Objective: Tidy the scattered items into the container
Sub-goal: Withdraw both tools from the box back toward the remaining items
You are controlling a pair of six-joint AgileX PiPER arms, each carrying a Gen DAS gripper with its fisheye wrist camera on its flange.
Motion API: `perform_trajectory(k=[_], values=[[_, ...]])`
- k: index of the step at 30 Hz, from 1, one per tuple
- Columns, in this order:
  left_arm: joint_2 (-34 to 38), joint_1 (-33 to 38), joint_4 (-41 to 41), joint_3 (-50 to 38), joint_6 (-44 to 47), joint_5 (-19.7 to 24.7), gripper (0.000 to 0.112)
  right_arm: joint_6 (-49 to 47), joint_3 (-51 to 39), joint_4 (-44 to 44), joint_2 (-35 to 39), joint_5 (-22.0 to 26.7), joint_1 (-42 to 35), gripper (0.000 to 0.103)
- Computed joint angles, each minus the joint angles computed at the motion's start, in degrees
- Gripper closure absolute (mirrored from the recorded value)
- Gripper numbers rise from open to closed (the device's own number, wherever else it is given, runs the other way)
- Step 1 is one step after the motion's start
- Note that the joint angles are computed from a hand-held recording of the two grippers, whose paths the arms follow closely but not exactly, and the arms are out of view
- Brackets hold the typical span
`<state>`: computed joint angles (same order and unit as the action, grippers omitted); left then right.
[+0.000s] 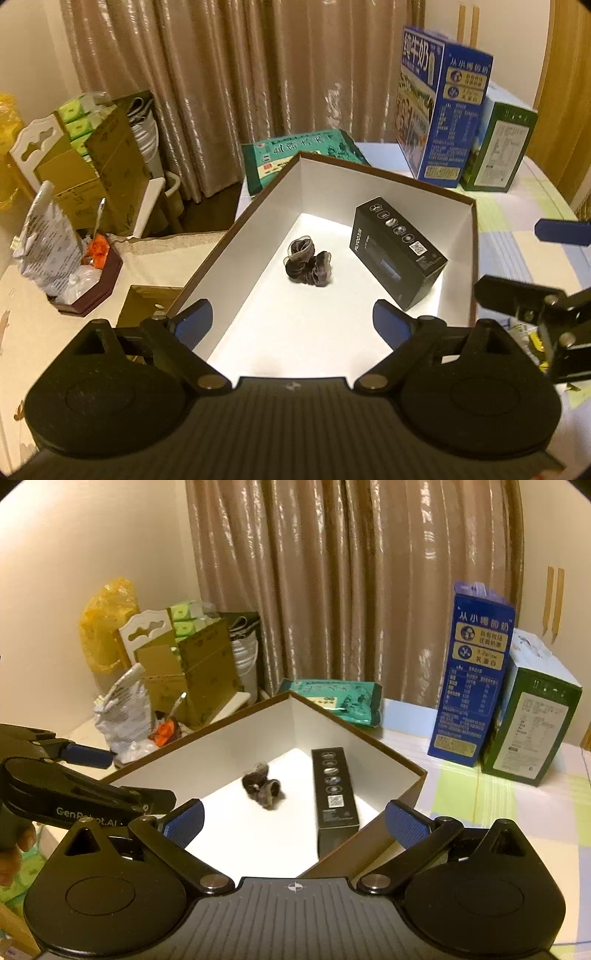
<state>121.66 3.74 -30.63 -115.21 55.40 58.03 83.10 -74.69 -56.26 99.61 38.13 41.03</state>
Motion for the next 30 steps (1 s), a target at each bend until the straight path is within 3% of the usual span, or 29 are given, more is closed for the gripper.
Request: perform_trajectory(k=[4, 10, 30], values=[[-6.0, 1.9, -2.2, 8.5, 2.7, -3.1, 0.019, 2.6, 1.5, -1.6, -2.0, 0.3, 2.5, 0.002], [-12.9, 5.8, -5.0, 17.4, 6.0, -4.3, 0.017, 5.4, 3.8, -5.1, -5.0, 1.9, 6.9, 0.002], [-31.7, 14.0, -9.1, 40.6, 13.3, -4.0, 0.017, 6.3, 17.4, -1.7, -18.1, 5.4, 18.0, 0.002]])
